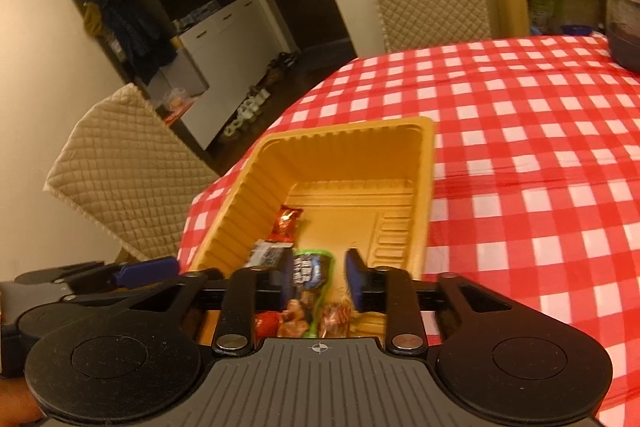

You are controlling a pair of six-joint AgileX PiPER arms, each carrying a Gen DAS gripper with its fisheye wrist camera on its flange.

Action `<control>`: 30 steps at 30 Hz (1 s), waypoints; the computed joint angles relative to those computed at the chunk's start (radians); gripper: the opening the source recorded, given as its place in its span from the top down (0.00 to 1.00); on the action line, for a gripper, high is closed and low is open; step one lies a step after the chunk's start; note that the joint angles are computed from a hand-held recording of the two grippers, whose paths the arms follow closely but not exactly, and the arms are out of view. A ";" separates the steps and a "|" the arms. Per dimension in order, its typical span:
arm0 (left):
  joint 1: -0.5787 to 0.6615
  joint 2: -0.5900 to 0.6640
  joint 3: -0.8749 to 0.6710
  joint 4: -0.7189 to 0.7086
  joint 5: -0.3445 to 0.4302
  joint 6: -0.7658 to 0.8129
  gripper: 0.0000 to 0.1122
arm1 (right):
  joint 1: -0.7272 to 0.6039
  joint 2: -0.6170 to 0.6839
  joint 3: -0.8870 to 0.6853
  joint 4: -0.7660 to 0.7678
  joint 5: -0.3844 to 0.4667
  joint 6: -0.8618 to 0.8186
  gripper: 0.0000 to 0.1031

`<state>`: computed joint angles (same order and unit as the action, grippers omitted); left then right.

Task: Organize snacks
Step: 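Withdraw both grippers from the tray toward the red and green candies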

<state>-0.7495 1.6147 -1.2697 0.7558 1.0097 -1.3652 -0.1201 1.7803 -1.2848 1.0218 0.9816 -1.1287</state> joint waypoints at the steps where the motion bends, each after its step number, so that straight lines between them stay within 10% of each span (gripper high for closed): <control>1: -0.003 -0.001 -0.001 0.001 0.002 -0.003 0.60 | -0.012 -0.003 0.001 0.002 0.003 -0.001 0.63; 21: -0.180 0.061 -0.173 0.038 0.161 -0.086 0.41 | -0.311 -0.143 0.068 -0.088 0.077 -0.075 0.55; 30: -0.284 0.124 -0.298 0.068 0.204 -0.133 0.24 | -0.461 -0.191 0.063 -0.087 0.146 -0.154 0.36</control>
